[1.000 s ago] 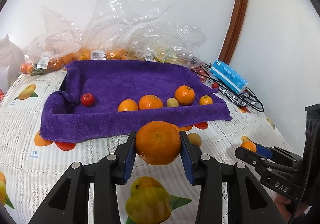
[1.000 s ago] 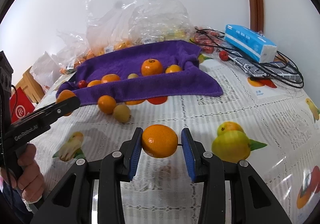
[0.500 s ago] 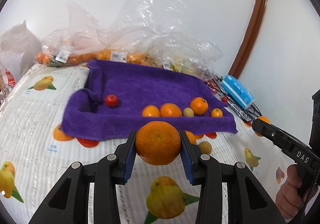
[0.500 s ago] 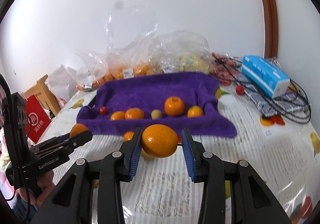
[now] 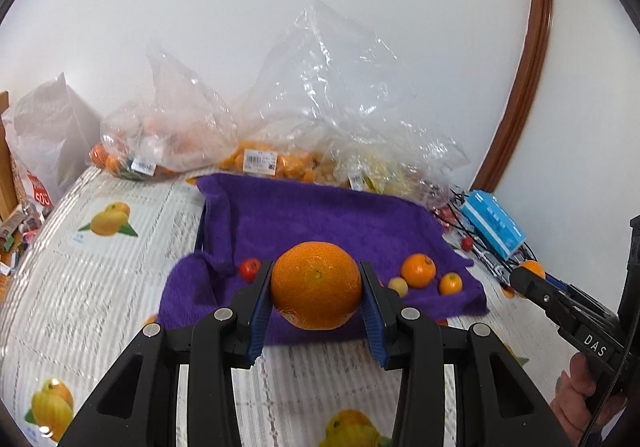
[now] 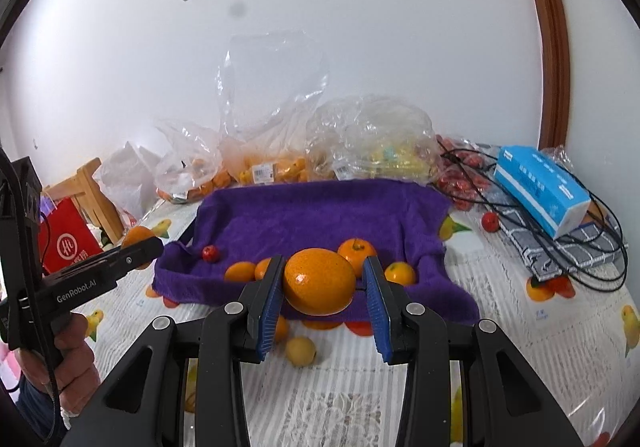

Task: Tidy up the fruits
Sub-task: 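Carry the orange with the right tool while the left tool carries its orange over the towel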

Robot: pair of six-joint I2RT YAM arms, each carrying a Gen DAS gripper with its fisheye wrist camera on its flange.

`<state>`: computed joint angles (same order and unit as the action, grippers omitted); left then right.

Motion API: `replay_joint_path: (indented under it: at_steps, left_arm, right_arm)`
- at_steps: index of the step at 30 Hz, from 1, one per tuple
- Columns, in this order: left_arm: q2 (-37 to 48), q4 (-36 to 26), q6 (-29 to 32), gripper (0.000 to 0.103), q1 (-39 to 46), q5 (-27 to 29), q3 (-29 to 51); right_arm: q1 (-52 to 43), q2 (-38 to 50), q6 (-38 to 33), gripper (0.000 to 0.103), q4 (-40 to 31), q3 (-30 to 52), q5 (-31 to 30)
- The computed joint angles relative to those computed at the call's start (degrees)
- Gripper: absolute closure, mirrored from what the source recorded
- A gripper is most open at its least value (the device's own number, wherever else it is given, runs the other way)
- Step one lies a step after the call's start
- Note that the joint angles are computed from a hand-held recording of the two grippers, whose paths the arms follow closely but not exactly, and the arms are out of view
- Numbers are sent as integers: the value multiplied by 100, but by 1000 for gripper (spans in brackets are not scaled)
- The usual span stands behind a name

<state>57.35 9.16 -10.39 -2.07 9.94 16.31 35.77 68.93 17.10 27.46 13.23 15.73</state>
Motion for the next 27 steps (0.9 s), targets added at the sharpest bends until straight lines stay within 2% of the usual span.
replay_joint_path:
  at_steps: [14,27]
  left_arm:
    - [873,264,-142,64,-37,-232,721]
    - [2208,781,-340,64,8,-231,1379]
  right_arm:
    - [-460,746,-129,64,151,821,-368]
    - [-760,1320,-300,64,106,1589,-560]
